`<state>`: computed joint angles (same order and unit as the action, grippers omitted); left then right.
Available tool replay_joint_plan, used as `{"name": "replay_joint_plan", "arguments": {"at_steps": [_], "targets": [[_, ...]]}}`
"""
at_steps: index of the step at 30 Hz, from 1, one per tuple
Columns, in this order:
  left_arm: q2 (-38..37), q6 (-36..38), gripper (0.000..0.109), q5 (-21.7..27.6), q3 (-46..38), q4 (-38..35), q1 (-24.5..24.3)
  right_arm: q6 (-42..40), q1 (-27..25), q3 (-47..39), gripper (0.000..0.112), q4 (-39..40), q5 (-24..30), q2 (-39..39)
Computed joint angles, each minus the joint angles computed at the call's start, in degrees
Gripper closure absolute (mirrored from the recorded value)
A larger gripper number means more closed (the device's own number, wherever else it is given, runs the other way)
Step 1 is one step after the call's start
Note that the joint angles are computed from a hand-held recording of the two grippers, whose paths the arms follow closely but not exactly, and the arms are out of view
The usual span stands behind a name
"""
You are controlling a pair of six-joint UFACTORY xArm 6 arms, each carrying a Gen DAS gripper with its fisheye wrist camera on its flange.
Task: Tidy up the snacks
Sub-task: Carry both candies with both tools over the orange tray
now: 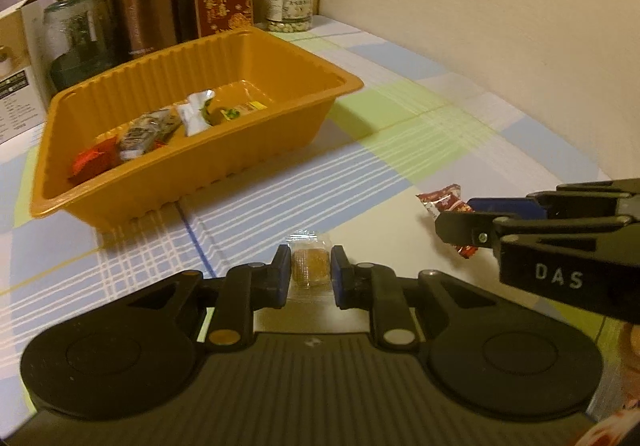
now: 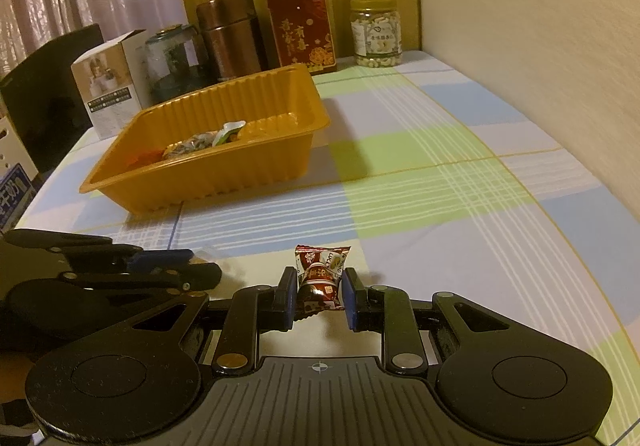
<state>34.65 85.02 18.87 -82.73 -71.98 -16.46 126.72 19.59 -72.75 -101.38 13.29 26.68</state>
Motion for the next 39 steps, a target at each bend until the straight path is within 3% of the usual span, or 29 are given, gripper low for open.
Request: {"name": "replay_joint_plan", "arguments": {"at_steps": [12, 25, 39], "targets": [[-6.6, -1.1, 0.09, -2.0, 6.8, -3.0, 1.2, -0.3, 1.5, -0.1, 0.088, -1.0, -0.4, -1.4], [-14.4, 6.9, 0.09, -3.8, 11.9, -16.1, 3.6, -0.8, 2.7, -0.3, 0.088, -3.3, 0.1, -4.3], [-12.6, 4.2, 0.09, -6.2, 7.9, -14.6, 3.4, -6.2, 3.1, -6.4, 0.088, -1.2, -0.8, -1.9]]}}
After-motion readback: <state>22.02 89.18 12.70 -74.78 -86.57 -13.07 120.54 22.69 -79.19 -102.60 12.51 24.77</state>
